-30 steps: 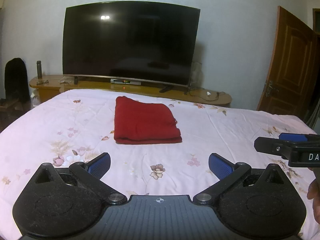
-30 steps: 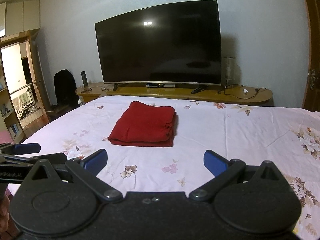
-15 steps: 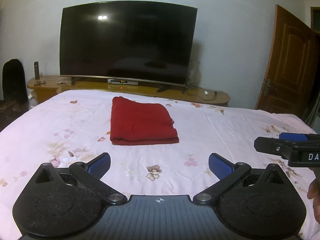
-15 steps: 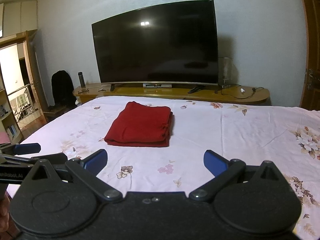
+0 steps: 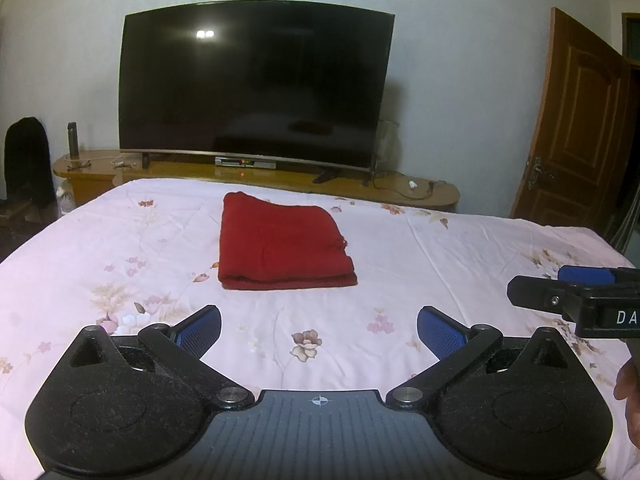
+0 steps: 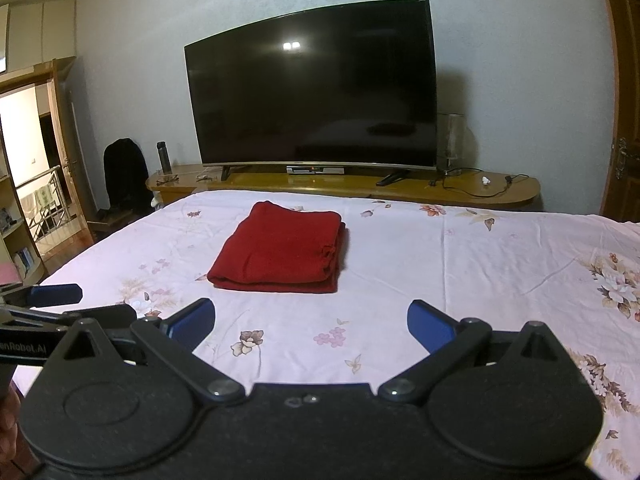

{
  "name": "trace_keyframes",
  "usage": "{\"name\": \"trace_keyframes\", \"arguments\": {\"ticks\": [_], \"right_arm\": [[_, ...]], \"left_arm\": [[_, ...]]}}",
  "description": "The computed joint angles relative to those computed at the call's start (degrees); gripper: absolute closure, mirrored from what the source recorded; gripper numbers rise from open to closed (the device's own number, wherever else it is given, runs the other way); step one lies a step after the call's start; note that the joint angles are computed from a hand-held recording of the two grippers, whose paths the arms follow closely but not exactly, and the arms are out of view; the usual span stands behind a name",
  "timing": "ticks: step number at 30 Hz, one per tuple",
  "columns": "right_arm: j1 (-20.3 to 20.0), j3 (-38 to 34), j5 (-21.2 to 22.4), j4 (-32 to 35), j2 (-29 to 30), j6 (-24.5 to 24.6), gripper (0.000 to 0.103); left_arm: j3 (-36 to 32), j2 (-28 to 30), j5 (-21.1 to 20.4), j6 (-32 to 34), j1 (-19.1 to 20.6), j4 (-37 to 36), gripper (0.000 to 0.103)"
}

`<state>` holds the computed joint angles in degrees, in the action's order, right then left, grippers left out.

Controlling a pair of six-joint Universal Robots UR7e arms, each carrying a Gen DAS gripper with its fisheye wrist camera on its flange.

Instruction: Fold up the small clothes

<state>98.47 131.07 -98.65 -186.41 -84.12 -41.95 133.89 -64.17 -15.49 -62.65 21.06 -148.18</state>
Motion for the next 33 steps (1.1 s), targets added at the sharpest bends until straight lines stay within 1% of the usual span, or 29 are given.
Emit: {"name": "trace_keyframes", "arguments": {"ticks": [8, 13, 24, 27, 33], "right_arm": [[0.07, 0.05, 0.09, -0.52, 0.28, -0.18, 0.001], [-0.06, -0.15, 0.31, -0.20, 0.36, -0.51, 0.001], [-0.23, -0.43, 0.64, -0.03, 0.50, -0.93, 0.001], [-0.19, -0.42, 0.53, -0.01, 0.50, -0.88, 0.001], [-0.34, -0.47, 0.65, -0.01, 0.51, -1.11, 0.001]], "left_arm": [[-0.15, 0.13, 0.09, 0.07, 0.13, 0.03, 0.000], [-0.21, 0.40, 0.13, 1.34, 0.46, -1.49, 0.000], [-0.22, 0.30, 0.28, 1.25, 0.46, -1.13, 0.000], [-0.12, 0.37, 0.32, 2.57, 0.59, -2.54, 0.000], [-0.23, 0.59, 0.47, 2.64, 0.63, -2.51, 0.000]]}}
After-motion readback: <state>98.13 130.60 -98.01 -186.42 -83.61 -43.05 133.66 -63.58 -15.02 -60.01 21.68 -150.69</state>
